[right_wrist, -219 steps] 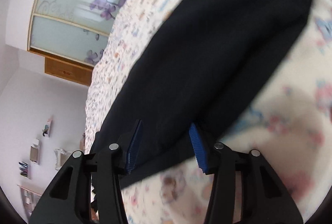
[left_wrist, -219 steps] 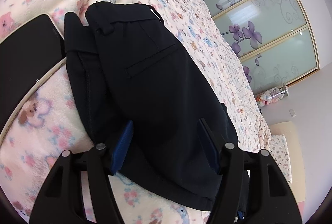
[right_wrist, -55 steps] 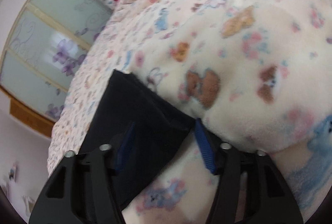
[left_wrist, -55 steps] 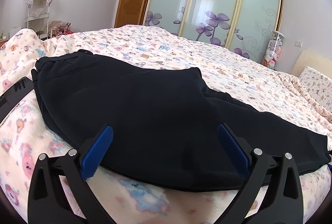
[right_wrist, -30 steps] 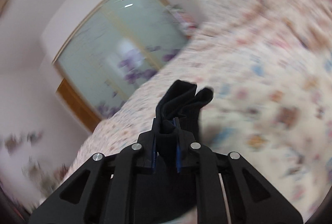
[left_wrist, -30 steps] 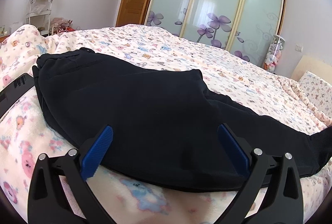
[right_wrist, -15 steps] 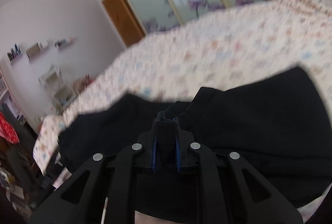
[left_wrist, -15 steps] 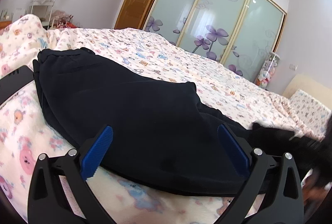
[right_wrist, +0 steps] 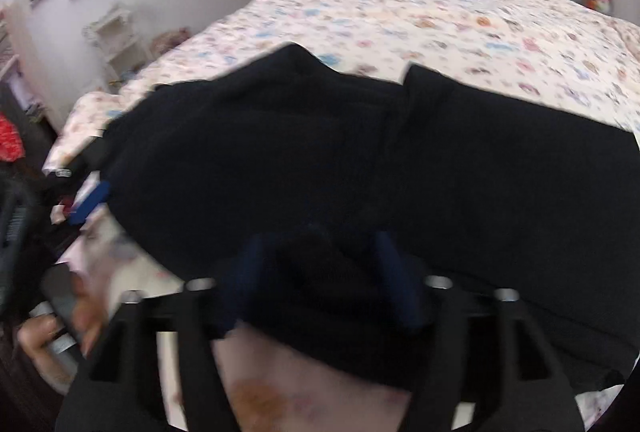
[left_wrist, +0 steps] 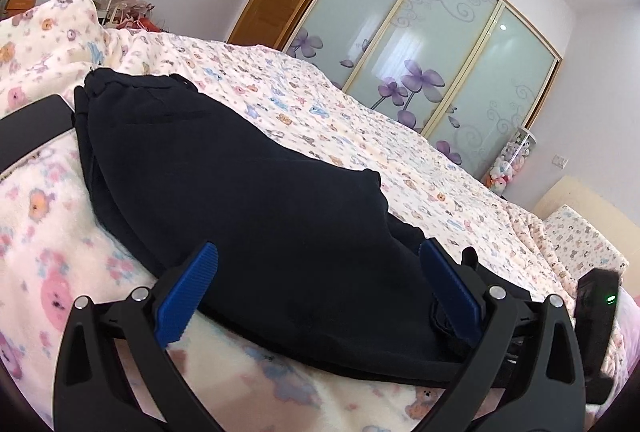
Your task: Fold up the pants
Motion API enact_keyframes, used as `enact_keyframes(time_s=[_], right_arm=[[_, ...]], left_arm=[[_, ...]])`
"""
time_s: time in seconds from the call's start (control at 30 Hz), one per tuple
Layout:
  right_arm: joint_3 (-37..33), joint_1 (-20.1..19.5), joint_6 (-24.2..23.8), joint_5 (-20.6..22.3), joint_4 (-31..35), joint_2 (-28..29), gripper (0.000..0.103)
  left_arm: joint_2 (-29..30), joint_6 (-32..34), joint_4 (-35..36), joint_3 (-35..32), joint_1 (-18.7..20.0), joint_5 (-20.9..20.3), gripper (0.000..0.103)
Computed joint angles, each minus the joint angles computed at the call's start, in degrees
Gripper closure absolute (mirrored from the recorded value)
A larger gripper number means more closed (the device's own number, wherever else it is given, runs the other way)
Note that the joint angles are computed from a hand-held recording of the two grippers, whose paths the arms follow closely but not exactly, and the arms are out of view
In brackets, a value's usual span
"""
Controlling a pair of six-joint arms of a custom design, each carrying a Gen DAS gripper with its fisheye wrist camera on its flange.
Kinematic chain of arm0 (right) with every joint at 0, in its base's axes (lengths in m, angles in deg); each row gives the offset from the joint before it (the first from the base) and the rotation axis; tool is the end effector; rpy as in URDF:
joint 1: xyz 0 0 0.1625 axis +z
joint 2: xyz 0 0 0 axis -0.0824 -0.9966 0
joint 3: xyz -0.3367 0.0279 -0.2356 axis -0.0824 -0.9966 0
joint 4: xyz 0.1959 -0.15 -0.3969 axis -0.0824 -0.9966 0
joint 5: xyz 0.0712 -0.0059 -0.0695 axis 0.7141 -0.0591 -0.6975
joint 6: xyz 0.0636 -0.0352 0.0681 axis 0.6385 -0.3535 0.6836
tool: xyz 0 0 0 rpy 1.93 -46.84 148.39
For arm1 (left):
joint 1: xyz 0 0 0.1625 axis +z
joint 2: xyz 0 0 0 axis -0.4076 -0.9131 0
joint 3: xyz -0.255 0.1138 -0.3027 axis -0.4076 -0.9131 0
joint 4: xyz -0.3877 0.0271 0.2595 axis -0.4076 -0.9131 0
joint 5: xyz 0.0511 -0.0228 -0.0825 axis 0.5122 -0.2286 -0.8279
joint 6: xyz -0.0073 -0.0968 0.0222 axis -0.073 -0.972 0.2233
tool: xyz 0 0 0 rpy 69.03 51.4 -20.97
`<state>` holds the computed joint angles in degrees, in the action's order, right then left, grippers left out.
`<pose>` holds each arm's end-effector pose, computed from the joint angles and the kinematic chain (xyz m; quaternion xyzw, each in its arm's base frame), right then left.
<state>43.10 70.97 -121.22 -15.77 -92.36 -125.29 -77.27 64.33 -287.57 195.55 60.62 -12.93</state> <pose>-0.0777 -0.5145 0.2996 0.2199 -0.9172 0.2736 0.1886 -0.2941 -0.4840 -0.0472 0.0651 0.8396 -0.5246 0.1250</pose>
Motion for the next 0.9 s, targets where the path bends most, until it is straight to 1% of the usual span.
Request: enact_keyframes(time_s=[0.03,0.07,0.1,0.13,0.17,0.2,0.23,0.27,0.3,0.37,0.4,0.43,0.47,0.5,0.53,0.57,0.6,0.7,0.73,0.8,0.87,0.9], right_arm=[[0.23,-0.77,-0.03,2.89,1.44,-1.29,0.034],[0.10,-1.95,0.51,6.72,3.48,-2.46,0.034],[-0.81,-2.82,2.80,9.72,6.33,-3.14,0.034],[-1.83,-2.95,5.41,10.33,7.66,-2.71,0.034],[-4.00,-2.98,8.75,8.53,10.07,-0.98,0.034],[-6.41,-2.35,10.46,4.34,13.29,1.34,0.034],[-7.94,-1.86,10.72,0.78,14.99,3.29,0.038],[-7.80,-1.34,9.96,-0.38,14.29,3.13,0.039],[-7.73,-0.68,9.45,-0.17,14.02,2.54,0.039],[-7.45,-0.01,7.81,3.53,11.82,1.38,0.040],[-7.73,1.46,6.03,3.35,8.10,1.73,0.040],[-8.29,3.26,4.41,1.18,4.17,2.89,0.040],[-9.30,5.35,1.85,-2.05,0.24,4.84,0.040],[-9.92,6.79,-0.55,-4.65,-2.39,6.37,0.042],[-11.10,8.64,-4.86,-8.02,-5.27,8.78,0.045],[-11.83,9.69,-8.16,-10.24,-6.88,10.37,0.048],[-13.48,11.24,-13.17,-13.51,-7.92,12.96,0.051],[-16.34,13.35,-22.82,-19.10,-7.25,17.25,0.053],[-16.82,13.54,-24.62,-20.24,-6.27,17.86,0.054],[-18.82,14.06,-26.18,-22.84,-3.11,19.77,0.057],[-20.88,14.47,-25.54,-26.12,0.04,21.79,0.060],[-21.75,14.34,-25.33,-27.26,1.64,22.40,0.068]], left_arm=[[-0.19,0.10,-0.42,0.25,0.03,-0.19,0.002],[-0.40,0.07,-0.68,0.51,0.12,-0.43,0.002],[-0.59,-0.23,-0.68,0.70,0.20,-0.70,0.002],[-0.92,-0.85,-0.60,1.03,0.39,-1.24,0.002],[-1.10,-1.35,-0.51,1.19,0.55,-1.71,0.002],[-1.34,-1.88,-0.29,1.39,0.68,-2.12,0.002],[-1.65,-2.50,0.07,1.69,0.82,-2.60,0.002],[-1.93,-2.82,0.48,1.87,0.94,-2.96,0.002],[-2.32,-3.10,1.12,2.14,0.99,-3.28,0.002],[-2.55,-2.79,1.46,2.36,0.81,-3.48,0.002],[-2.55,-2.24,1.60,2.31,0.73,-3.29,0.002],[-2.52,-1.60,2.36,2.12,0.63,-2.54,0.002],[-2.55,-1.38,3.14,2.00,0.64,-2.26,0.002],[-2.74,-1.43,4.35,1.92,0.75,-2.40,0.002],[-2.82,-1.59,4.86,1.94,0.80,-2.70,0.002],[-3.01,-1.88,5.59,1.94,0.95,-3.29,0.002],[-3.16,-2.04,6.04,1.94,1.06,-3.68,0.002],[-3.32,-1.85,5.73,2.10,1.12,-4.66,0.002],[-3.35,-1.84,5.66,2.16,1.12,-4.95,0.002],[-3.55,-1.81,5.91,2.26,1.22,-5.53,0.002],[-3.85,-2.00,6.41,2.42,1.40,-6.23,0.002],[-3.91,-2.04,6.42,2.44,1.48,-6.53,0.002]])
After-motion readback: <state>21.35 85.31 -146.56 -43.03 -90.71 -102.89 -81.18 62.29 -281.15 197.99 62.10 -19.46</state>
